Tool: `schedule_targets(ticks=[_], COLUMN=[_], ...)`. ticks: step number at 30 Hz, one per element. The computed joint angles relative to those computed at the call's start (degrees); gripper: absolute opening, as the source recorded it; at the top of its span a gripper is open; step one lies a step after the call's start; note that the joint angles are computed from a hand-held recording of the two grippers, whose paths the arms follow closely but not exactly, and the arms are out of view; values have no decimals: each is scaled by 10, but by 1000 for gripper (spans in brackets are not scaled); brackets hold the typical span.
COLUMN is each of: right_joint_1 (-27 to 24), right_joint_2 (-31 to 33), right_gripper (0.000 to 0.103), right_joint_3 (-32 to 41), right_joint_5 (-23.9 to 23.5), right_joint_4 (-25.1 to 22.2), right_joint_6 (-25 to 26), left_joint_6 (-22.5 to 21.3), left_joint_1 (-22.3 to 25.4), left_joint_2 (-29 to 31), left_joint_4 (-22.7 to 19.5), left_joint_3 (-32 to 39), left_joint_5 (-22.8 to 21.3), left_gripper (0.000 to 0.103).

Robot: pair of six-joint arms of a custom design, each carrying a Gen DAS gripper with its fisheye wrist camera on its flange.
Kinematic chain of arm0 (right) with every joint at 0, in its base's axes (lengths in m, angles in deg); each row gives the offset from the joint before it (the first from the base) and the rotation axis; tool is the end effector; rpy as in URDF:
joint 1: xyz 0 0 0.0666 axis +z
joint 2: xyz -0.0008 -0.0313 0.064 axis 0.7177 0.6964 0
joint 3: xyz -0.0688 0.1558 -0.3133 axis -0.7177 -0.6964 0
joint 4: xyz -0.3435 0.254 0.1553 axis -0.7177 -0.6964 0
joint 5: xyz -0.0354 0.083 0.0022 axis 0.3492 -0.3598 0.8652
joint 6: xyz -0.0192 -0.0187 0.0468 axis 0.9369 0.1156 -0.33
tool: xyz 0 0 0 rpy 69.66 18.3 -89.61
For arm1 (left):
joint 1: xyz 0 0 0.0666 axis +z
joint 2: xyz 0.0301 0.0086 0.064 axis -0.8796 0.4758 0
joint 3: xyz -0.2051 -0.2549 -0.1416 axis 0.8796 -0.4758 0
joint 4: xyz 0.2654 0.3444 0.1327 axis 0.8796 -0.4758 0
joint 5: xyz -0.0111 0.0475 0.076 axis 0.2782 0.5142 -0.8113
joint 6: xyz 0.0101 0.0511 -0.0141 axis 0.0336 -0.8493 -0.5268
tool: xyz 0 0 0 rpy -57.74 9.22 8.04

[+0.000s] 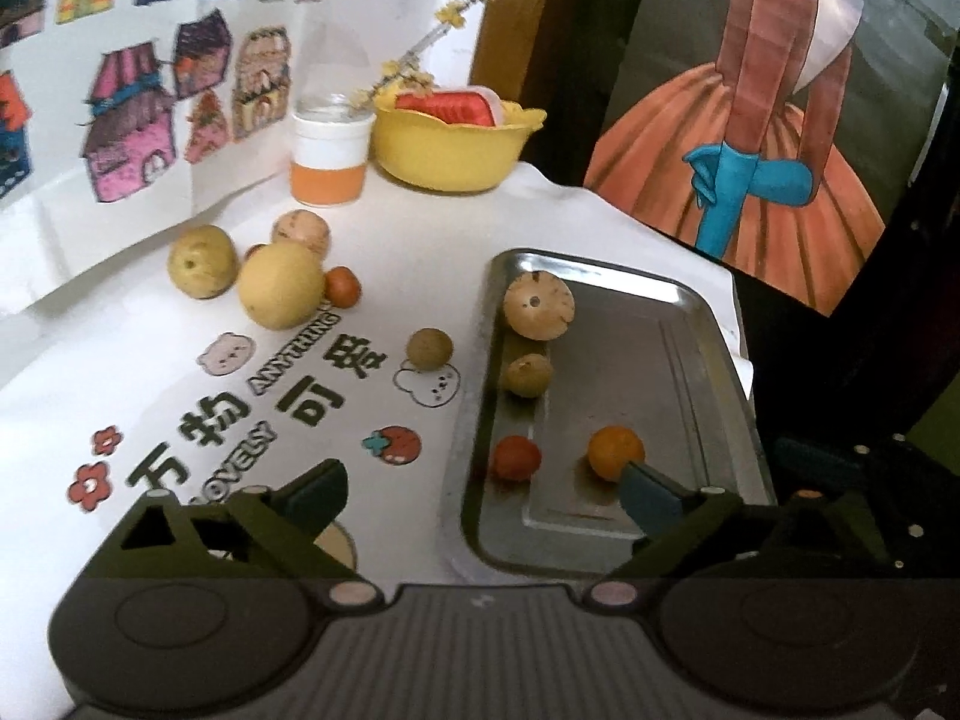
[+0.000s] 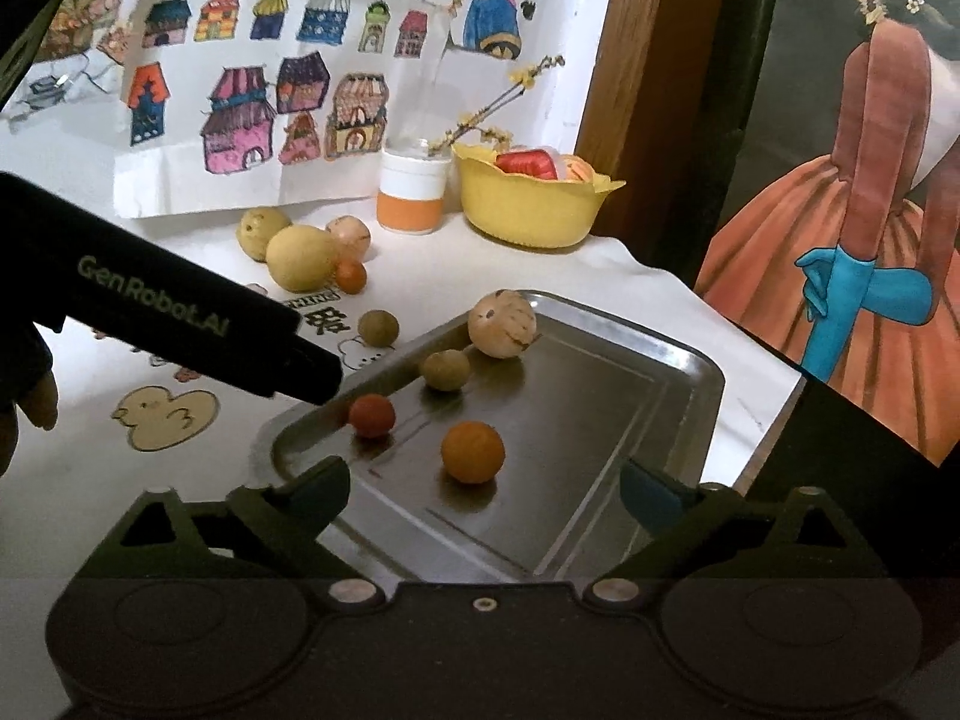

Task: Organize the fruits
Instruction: 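Lift both open grippers away from the tray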

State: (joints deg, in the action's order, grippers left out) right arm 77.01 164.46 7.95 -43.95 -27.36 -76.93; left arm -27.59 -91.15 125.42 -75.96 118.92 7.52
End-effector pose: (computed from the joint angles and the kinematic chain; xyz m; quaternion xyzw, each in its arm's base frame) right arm 0.5419 0.3233 0.4395 -0.2834 0.8354 0.0535 0.4678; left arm 0.5344 -0.2909 0.4795 -0.0953 0.9146 -0.0678 0.3870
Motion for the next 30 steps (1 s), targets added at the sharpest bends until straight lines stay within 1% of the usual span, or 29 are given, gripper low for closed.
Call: schedule_targets(ticks=[3,7,10,14,17,23,30], right_joint_1=[4,10,13,16,20,38,56], right_joint_2=[-23,-55,-69,-80,-84,-88,-61], right_gripper=[101,102,102,102,102,102,102], right_joint_3=[-21,-50,-62,-66,-67,-66,-30], right_joint_5=[-2,-17,-34,-70,-87,-108,-124], right_joint_4=[1,-4,-18,-51,-65,-70,-81], right_joint_6=[-6,-17,-34,-63,-73,-70,-35], left_joint_6=[16,34,44,51,60,80,106], left_joint_1=[-6,-15,-21,-28,-31,-34,-20], left_joint_2=[-24,-59,-81,-108,-126,-161,-188], left_joint_4=[3,1,-4,-18,-28,-47,-65], left_joint_3=[-26,-62,-84,-110,-128,-167,-195], left_joint_5=[-20,-45,-59,-81,-92,-103,-106], left_gripper=[102,102,102,102,102,102,102])
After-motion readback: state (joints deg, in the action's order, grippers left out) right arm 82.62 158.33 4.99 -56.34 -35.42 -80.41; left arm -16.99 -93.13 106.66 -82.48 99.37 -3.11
